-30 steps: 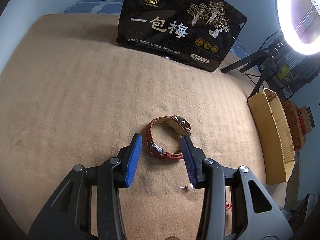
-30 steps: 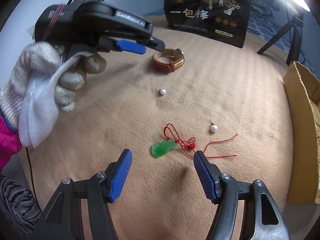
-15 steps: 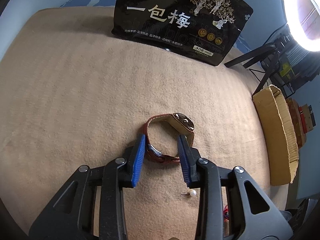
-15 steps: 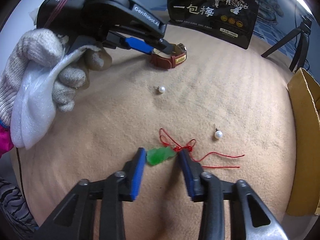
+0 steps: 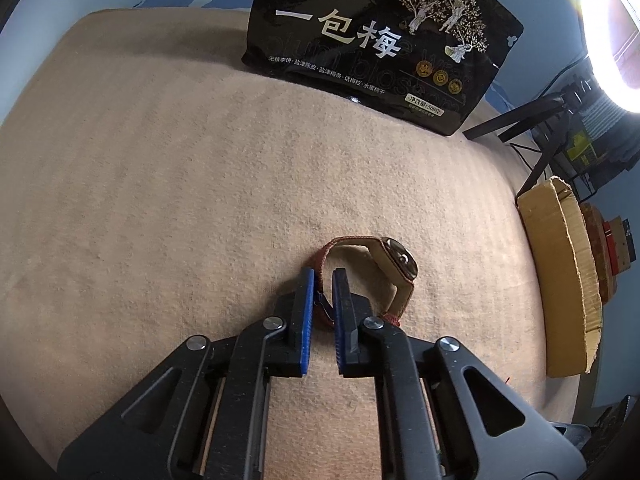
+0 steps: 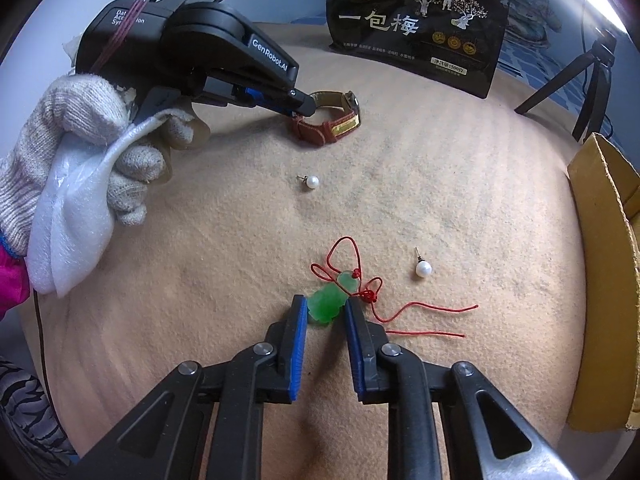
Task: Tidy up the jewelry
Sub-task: 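Close the left tool on the watch strap while the right tool grips the jade pendant, then lift the watch and jade pendant and carry both over the cardboard box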
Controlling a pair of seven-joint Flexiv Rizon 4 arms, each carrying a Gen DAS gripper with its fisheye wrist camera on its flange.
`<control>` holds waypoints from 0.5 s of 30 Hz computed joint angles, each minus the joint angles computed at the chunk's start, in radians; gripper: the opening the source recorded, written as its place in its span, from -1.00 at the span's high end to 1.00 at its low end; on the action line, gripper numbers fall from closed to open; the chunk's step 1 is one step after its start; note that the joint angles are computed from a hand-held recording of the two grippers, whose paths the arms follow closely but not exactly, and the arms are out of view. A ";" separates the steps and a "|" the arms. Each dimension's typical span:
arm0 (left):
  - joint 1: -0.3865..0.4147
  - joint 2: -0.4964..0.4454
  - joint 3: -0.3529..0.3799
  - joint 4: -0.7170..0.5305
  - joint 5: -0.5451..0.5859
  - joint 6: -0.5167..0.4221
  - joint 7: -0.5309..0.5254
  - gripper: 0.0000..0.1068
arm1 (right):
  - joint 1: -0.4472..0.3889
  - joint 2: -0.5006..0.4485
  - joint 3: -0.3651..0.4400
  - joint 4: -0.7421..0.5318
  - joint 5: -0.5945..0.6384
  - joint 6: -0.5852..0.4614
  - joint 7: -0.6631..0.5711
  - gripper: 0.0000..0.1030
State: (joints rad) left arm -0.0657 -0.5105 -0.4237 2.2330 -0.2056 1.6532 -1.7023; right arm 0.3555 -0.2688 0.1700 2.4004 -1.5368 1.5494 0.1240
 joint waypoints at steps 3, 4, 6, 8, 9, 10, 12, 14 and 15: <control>-0.009 0.006 0.009 0.001 0.001 0.004 -0.006 0.88 | -0.006 0.007 -0.002 0.003 -0.008 0.004 0.006 0.66; -0.013 0.010 0.013 0.003 0.001 0.003 -0.007 0.89 | -0.011 0.009 -0.003 0.004 -0.015 0.007 0.011 0.66; -0.023 0.019 0.024 0.004 0.002 0.003 -0.010 0.89 | -0.018 0.017 0.000 0.007 -0.015 0.007 0.012 0.66; -0.029 0.024 0.029 0.005 0.003 0.006 -0.012 0.90 | -0.026 0.025 0.000 0.007 -0.027 0.013 0.025 0.66; -0.033 0.029 0.031 0.007 0.003 0.008 -0.014 0.90 | -0.032 0.032 0.001 0.008 -0.037 0.016 0.034 0.66; -0.039 0.036 0.035 0.008 0.003 0.008 -0.016 0.90 | -0.038 0.036 0.003 0.008 -0.041 0.017 0.036 0.66; -0.047 0.047 0.042 0.012 0.004 0.010 -0.019 0.90 | -0.051 0.053 0.006 0.012 -0.055 0.020 0.048 0.66; -0.055 0.056 0.048 0.015 0.005 0.012 -0.021 0.90 | -0.063 0.063 0.011 0.013 -0.068 0.021 0.060 0.66; -0.062 0.058 0.052 0.014 0.005 0.012 -0.023 0.90 | -0.071 0.069 0.011 0.012 -0.085 0.024 0.074 0.66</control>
State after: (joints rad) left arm -0.1273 -0.4520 -0.3719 2.2470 -0.2009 1.6651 -1.7257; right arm 0.2845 -0.1997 0.1814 2.4128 -1.6222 1.5739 0.1978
